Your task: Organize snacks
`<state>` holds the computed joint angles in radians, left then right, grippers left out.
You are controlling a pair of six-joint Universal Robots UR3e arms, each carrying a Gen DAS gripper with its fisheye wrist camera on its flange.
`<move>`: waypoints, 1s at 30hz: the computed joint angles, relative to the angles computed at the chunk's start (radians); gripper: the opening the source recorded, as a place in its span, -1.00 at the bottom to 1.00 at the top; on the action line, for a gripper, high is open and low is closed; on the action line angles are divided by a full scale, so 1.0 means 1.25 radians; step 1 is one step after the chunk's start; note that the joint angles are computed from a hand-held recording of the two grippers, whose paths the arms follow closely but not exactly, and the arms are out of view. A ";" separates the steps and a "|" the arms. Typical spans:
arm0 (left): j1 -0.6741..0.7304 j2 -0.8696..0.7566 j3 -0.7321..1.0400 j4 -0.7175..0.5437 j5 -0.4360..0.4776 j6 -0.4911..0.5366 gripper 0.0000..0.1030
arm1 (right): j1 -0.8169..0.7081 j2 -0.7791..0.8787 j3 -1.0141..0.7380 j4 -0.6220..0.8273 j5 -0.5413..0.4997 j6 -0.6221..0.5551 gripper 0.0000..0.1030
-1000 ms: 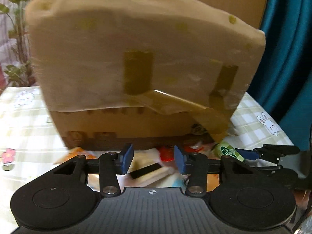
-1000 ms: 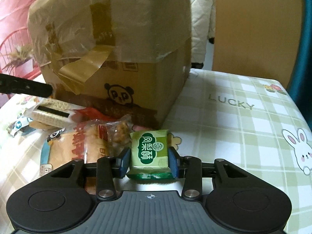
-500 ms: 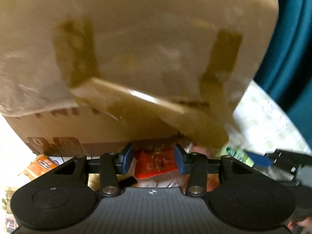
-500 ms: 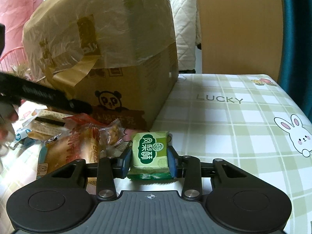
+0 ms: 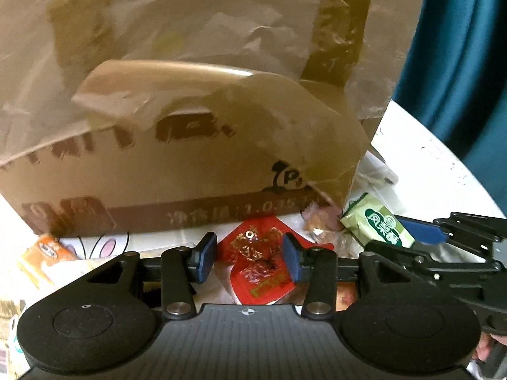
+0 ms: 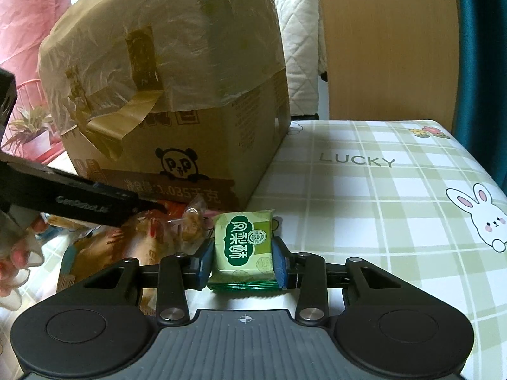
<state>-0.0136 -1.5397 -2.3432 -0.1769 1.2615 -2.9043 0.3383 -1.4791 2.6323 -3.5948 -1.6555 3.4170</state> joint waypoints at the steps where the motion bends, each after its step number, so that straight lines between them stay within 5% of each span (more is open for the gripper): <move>1: 0.019 0.025 -0.022 -0.014 -0.014 0.020 -0.07 | -0.001 -0.001 0.000 0.000 0.002 0.000 -0.31; 8: 0.098 0.145 -0.118 -0.088 -0.048 0.126 -0.06 | -0.005 -0.006 0.004 0.001 0.006 -0.001 -0.31; 21: 0.196 0.152 -0.156 -0.086 -0.178 0.136 0.05 | -0.002 -0.005 0.005 -0.001 0.004 0.001 -0.31; 30: 0.109 0.053 -0.090 -0.035 -0.119 0.117 0.15 | -0.004 -0.007 0.007 -0.003 0.008 0.003 -0.31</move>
<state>0.1232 -1.4740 -2.4560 -0.2206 1.1126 -2.7584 0.3336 -1.4882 2.6409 -3.5989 -1.6454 3.4210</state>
